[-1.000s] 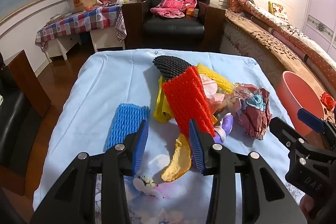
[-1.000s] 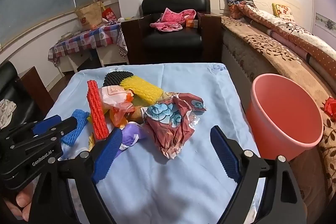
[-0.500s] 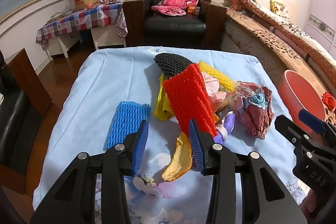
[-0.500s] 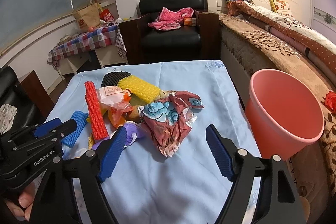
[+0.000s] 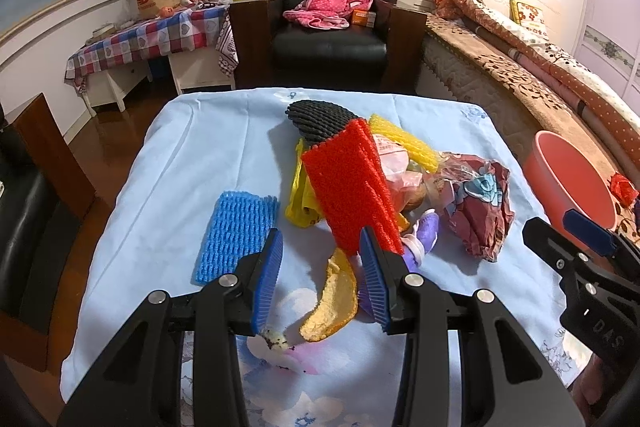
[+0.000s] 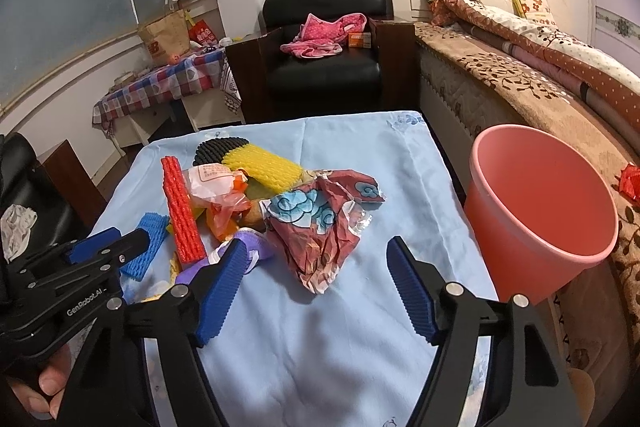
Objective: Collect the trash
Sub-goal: 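Move the right gripper toward the crumpled patterned snack wrapper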
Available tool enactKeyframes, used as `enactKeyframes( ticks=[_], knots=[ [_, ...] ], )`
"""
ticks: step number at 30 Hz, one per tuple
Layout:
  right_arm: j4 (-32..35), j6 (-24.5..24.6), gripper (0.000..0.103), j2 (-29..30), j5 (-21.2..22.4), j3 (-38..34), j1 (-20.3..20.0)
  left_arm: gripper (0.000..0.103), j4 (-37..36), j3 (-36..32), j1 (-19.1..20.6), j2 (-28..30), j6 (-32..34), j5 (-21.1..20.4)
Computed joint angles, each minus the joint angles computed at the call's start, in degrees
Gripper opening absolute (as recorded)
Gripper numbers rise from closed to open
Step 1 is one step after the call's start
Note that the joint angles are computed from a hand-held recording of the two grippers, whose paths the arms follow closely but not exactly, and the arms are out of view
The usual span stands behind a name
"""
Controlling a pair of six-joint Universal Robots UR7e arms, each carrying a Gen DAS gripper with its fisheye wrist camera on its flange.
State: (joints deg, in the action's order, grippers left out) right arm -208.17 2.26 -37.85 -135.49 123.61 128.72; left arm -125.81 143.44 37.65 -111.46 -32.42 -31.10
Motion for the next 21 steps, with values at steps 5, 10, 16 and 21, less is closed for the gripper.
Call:
enactKeyframes(
  ticks=[5,10,16,21],
  knots=[
    [0.1,0.6,0.068,-0.1,0.3,0.4,-0.2,0.041,0.0,0.4,-0.5,-0.2,-0.3,-0.6],
    [0.4,0.9,0.065,-0.4,1.1,0.7,-0.7,0.041,-0.3,0.4,-0.8,-1.0,0.0,-1.6],
    [0.7,1.3,0.062,-1.0,1.4,0.9,-0.6,0.041,-1.1,-0.1,-0.6,-0.9,-0.5,-3.5],
    [-0.6,0.7,0.061,-2.0,-0.2,1.9,0.8,0.041,-0.8,-0.8,-1.0,0.5,-2.0,-4.5]
  ],
)
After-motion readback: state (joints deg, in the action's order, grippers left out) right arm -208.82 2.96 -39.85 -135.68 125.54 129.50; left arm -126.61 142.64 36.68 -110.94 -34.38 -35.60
